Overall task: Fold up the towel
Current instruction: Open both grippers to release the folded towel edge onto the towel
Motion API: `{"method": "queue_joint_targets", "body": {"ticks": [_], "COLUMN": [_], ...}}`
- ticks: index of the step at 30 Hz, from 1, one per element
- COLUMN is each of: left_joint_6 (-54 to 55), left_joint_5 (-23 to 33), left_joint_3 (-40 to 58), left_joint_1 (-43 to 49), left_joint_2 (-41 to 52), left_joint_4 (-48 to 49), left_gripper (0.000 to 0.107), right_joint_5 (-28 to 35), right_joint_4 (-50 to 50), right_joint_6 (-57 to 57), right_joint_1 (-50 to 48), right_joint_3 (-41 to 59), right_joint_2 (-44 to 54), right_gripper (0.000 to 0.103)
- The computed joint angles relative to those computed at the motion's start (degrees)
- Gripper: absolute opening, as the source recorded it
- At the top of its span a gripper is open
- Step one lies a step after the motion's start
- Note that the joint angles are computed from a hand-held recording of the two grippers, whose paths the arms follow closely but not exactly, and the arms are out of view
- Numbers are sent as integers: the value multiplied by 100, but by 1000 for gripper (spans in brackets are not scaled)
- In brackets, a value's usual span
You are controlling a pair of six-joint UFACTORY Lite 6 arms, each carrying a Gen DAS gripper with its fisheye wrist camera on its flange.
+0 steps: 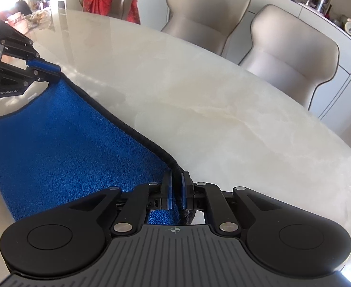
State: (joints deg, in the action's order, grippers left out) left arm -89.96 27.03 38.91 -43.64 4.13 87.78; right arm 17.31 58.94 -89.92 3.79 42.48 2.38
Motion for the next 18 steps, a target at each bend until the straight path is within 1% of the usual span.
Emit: {"method": "queue_joint_targets", "body": {"ticks": [2, 4, 5, 6, 7, 10, 11, 12, 13, 14, 15, 16, 17, 18], "left_joint_6": [37, 58, 59, 129, 251, 657, 761, 820, 807, 758, 638, 517, 462, 393], "left_joint_5": [60, 182, 213, 250, 294, 656, 850, 1052, 1283, 1444, 1617, 1778, 1840, 1930], "left_joint_3": [-5, -56, -100, -167, -190, -299, -322, -328, -347, -373, -416, -446, -458, -440], "left_joint_1": [-51, -131, -149, -184, -216, -570, -762, -954, -1190, -1380, -1637, -1880, -2019, -2230], "left_joint_2": [77, 64, -7, -163, -293, -757, -890, -983, -1090, -1181, -1298, -1397, -1447, -1457], "left_joint_4": [-55, -91, -93, -186, -332, -959, -1218, -1458, -1687, -1850, -2055, -2241, -2387, -2644], "left_gripper": [10, 10, 12, 14, 14, 22, 26, 33, 36, 44, 51, 53, 54, 54], "right_joint_5": [-77, -278, -457, -672, -729, -406, -197, 30, 277, 361, 481, 671, 818, 1024], "right_joint_4": [-275, -379, -529, -669, -798, -1542, -1936, -2278, -2757, -3123, -3312, -3483, -3477, -3556], "right_joint_6": [335, 463, 568, 642, 732, 1484, 1958, 2385, 2983, 3489, 3755, 4027, 4058, 4313], "right_joint_1": [92, 229, 310, 379, 383, 210, 173, 146, 218, 393, 479, 595, 582, 696], "right_joint_3": [-9, -110, -224, -385, -472, -696, -776, -856, -987, -1084, -1179, -1339, -1364, -1492], "right_joint_2": [17, -82, -242, -479, -650, -1352, -1636, -1933, -2307, -2519, -2732, -3064, -3192, -3463], "right_gripper": [11, 20, 28, 30, 30, 30, 30, 30, 30, 30, 30, 30, 30, 30]}}
